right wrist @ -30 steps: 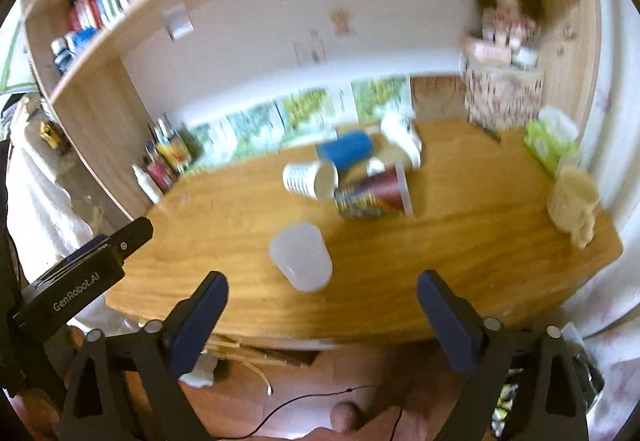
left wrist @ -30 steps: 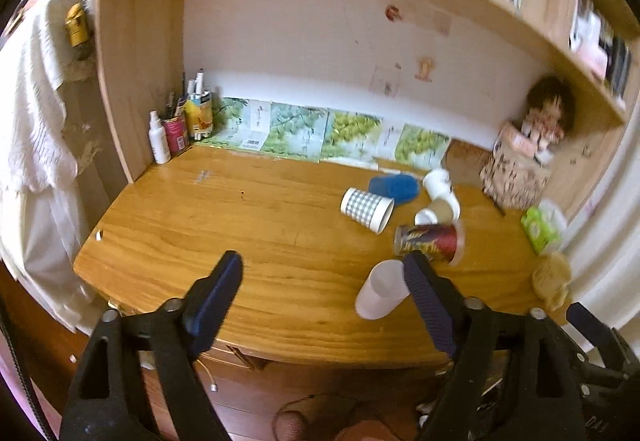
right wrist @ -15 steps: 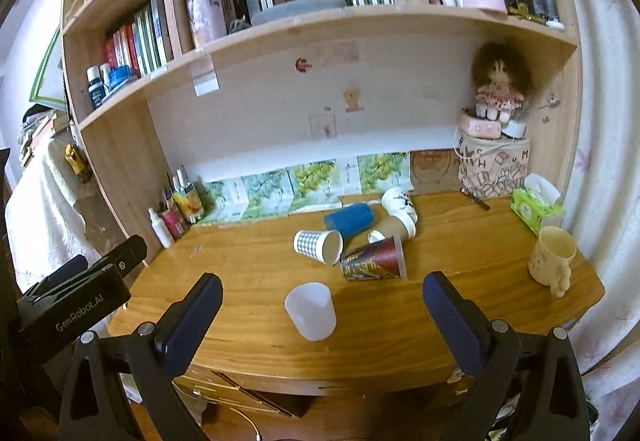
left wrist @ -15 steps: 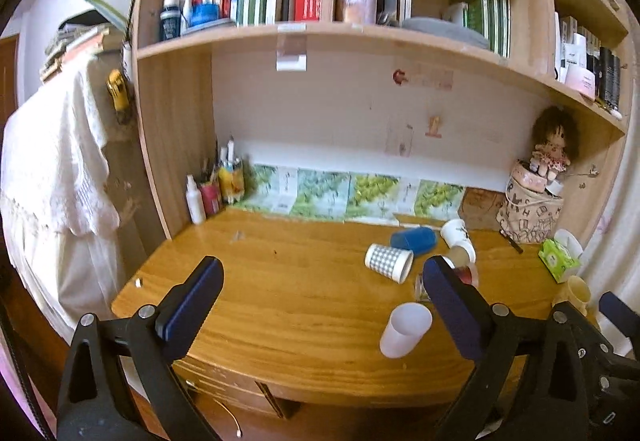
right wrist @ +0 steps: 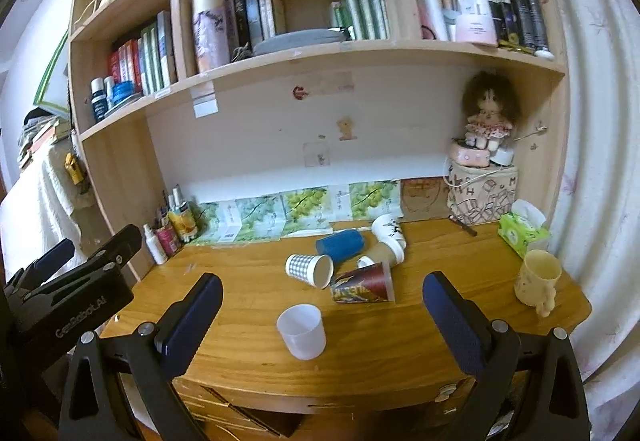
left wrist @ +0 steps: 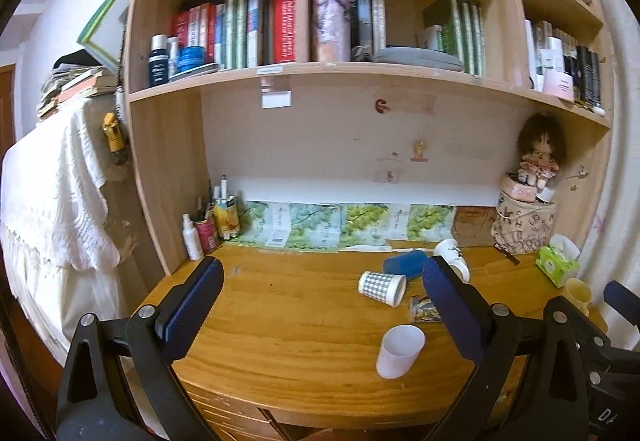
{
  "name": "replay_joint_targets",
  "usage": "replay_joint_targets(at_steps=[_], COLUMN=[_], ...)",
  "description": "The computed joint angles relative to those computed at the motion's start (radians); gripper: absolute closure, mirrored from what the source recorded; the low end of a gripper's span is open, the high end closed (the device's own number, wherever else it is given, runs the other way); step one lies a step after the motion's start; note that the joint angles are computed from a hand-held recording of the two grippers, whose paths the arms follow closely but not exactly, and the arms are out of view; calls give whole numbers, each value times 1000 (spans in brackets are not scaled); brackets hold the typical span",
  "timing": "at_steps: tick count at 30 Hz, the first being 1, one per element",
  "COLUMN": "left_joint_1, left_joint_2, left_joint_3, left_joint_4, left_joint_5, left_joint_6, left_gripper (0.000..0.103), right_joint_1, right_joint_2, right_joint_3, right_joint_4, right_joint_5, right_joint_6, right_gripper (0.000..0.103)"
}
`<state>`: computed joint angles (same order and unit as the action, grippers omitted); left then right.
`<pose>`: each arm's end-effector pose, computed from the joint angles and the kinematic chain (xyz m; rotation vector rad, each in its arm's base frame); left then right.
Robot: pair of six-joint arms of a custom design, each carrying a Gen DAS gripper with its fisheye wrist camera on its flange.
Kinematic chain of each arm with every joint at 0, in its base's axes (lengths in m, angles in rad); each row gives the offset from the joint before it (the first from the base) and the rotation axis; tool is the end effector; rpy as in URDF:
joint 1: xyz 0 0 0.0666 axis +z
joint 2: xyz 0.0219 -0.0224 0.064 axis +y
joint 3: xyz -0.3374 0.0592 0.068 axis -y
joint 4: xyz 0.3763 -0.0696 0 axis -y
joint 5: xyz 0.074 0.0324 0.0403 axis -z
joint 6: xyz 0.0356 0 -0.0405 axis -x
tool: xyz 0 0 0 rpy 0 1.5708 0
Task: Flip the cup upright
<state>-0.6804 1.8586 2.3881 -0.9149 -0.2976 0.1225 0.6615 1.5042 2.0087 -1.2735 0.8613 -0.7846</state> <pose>0.4787 -0.3745 0.5841 0.3452 1.9152 -0.2424 0.3849 0.2649 0.5859 0.5132 1.9779 -0.1284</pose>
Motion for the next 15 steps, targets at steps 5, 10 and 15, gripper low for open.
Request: replay_joint_targets(at_steps=[5, 10, 15], left_joint_1=[-10, -14, -16], left_joint_2=[17, 22, 28], left_joint_3=[26, 33, 43], left_joint_4=[-7, -10, -24], left_joint_5=[20, 33, 39], left_joint_6=[-23, -26, -18], left_gripper=[2, 3, 2], right_joint_1=[-8, -12, -17], right_joint_2=[-14, -22, -27], right_joint_3=[-20, -32, -39], right_joint_4=[8, 12, 10], right_joint_5=[2, 2, -11], right_joint_6=[-9, -13, -11], right_gripper=[2, 2, 2])
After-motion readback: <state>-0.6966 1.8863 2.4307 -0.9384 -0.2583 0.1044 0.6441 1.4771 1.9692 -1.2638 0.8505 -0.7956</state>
